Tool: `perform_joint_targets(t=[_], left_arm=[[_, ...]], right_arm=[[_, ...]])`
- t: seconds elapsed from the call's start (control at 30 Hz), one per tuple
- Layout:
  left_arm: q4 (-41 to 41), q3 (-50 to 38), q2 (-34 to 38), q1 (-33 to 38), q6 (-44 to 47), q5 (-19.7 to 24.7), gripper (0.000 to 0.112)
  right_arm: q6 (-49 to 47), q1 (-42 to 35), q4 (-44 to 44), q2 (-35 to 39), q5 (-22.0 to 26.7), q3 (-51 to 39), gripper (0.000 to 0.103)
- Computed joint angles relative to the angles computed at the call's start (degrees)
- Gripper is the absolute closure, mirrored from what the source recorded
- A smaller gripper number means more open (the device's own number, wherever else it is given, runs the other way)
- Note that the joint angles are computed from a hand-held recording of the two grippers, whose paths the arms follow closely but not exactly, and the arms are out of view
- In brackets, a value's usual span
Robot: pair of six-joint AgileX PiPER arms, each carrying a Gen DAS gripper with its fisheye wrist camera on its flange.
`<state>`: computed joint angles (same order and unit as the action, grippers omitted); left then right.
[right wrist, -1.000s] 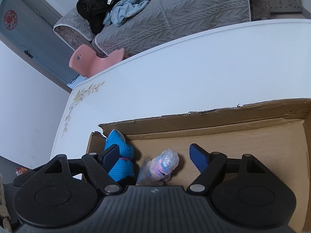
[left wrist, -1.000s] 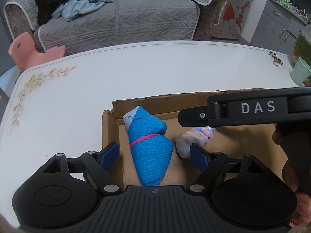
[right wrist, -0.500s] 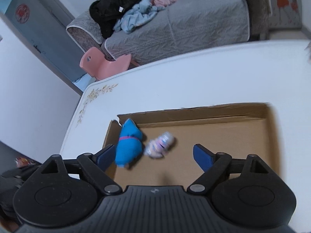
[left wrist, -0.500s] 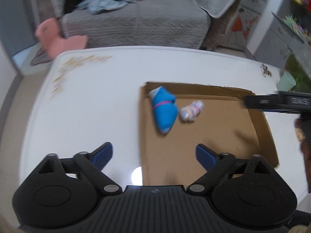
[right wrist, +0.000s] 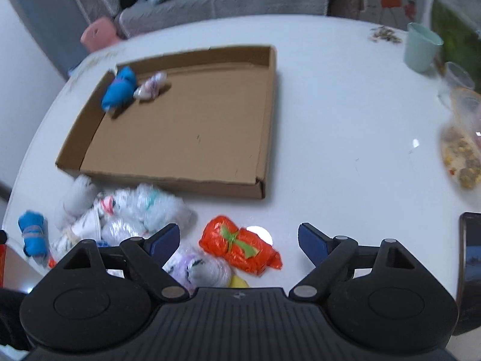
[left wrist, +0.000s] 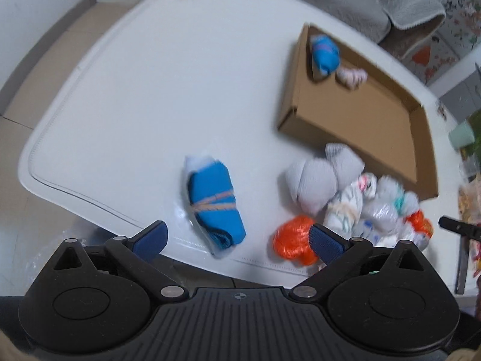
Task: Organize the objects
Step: 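Move both tools back to the pile of bundles, then grasp the white-and-blue twine-tied sock roll with the left tool while the right tool grasps the orange package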
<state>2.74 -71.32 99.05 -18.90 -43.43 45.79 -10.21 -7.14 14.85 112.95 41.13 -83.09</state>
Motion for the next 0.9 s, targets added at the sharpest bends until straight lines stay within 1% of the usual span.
perform_joint_targets(t=[0.03, 0.1, 0.13, 0.2, 0.27, 0.3, 0.33, 0.43, 0.5, 0.53, 0.57, 0.6, 0.7, 0.9], left_arm=[[1.68, -0.35, 0.63, -0.62, -1.6, -0.08, 0.012], [2.24, -1.13, 1.76, -0.82, -1.5, 0.03, 0.011], [2.02, -1.23, 2.14, -0.71, -1.66, 0.04, 0.011], [2.45, -1.06, 2.7, -0.8, -1.98, -0.05, 0.012], [3.85, -0.91, 3.49, -1.04, -3.16, -0.55, 0.012], [3.49, -0.64, 3.6, -0.89, -3.01, -0.67, 0.012], [3.73, -0.57, 3.97, -0.83, -3.0, -0.91, 0.013], [4.38, -0.26, 5.04, -0.9, -3.22, -1.65, 0.016], [3.58, 0.08, 5.64, -0.36, -2.05, -2.47, 0.028], [3.35, 0.31, 5.82, -0.07, -2.08, -2.86, 0.03], [2.79, 0.6, 5.97, 0.3, -1.72, -3.4, 0.036], [2.72, 0.68, 6.23, 0.42, -1.38, -3.49, 0.044], [4.27, 0.44, 6.87, 0.07, -0.99, -3.28, 0.059], [5.16, 0.24, 6.54, 0.41, -1.62, -3.39, 0.06]], right_arm=[[-0.34, -0.03, 0.67, 0.83, 0.6, -0.8, 0.019], [-1.48, -0.2, 2.39, 2.87, 2.89, -2.85, 0.018], [-0.76, 0.1, 1.93, 4.28, 3.93, -4.53, 0.019], [0.32, 0.98, -0.16, 6.08, 4.44, -6.22, 0.02], [1.54, 1.83, -1.9, 8.04, 6.04, -8.55, 0.027], [2.25, 2.1, -2.46, 8.9, 6.69, -9.53, 0.028], [2.67, 2.39, -2.8, 9.26, 6.64, -9.49, 0.031], [4.36, 3.27, -4.19, 11.91, 8.65, -13.14, 0.039], [5.52, 3.81, -4.32, 13.8, 10.25, -15.85, 0.043], [6.15, 4.16, -4.64, 14.42, 10.45, -16.83, 0.045], [6.82, 4.48, -5.05, 14.94, 10.5, -17.66, 0.046], [7.26, 4.59, -4.86, 15.55, 10.84, -18.63, 0.048], [8.21, 4.85, -3.93, 17.36, 12.13, -21.54, 0.052], [11.23, 5.56, -3.66, 20.08, 14.06, -26.33, 0.056]])
